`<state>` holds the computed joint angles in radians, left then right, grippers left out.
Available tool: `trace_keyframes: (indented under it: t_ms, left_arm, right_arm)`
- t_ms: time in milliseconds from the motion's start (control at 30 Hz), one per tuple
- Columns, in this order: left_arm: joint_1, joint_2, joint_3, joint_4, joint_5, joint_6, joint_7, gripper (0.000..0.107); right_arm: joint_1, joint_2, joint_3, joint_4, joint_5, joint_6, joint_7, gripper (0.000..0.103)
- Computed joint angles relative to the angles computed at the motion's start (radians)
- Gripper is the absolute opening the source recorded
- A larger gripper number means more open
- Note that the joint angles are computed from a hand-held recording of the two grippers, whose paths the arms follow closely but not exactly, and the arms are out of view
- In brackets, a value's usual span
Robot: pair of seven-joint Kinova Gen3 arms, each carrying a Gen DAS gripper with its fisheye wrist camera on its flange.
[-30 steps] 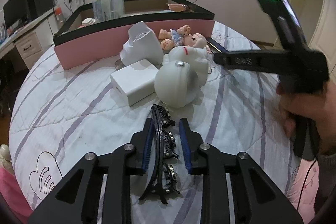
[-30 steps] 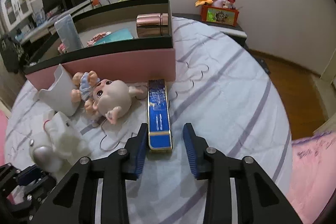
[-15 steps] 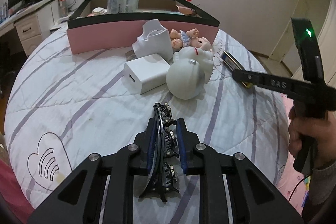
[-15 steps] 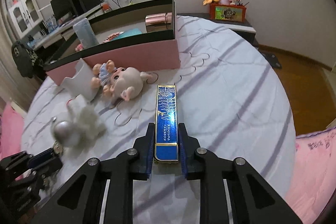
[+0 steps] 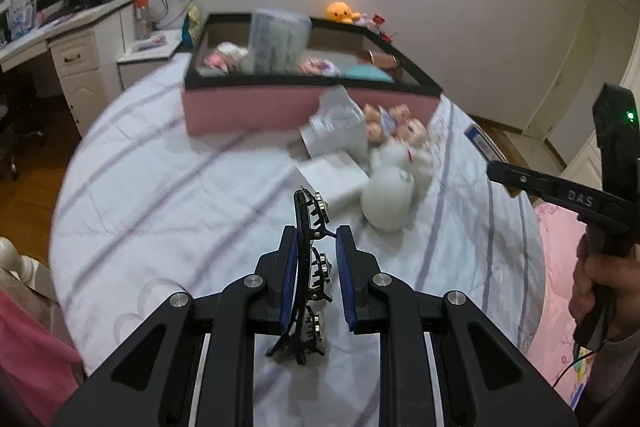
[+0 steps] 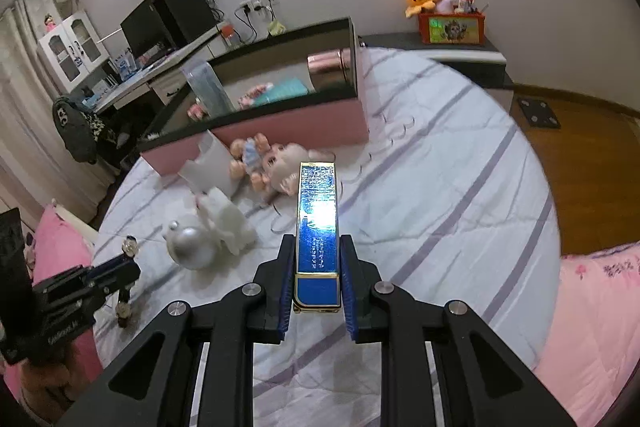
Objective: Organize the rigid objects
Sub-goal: 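Carry the hair clip and blue box into the tray box and open both tools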
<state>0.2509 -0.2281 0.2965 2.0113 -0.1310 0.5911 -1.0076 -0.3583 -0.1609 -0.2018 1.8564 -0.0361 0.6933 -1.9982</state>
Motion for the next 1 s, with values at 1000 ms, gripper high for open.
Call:
trace_keyframes:
  t_ms: [1000]
  left_arm:
    - [-0.105, 0.484, -0.209, -0.668, 0.172, 0.058, -0.379, 0.019]
  right_arm:
    - [-0.003, 0.464, 0.067, -0.672, -0.104, 0.123, 0.29, 0.021]
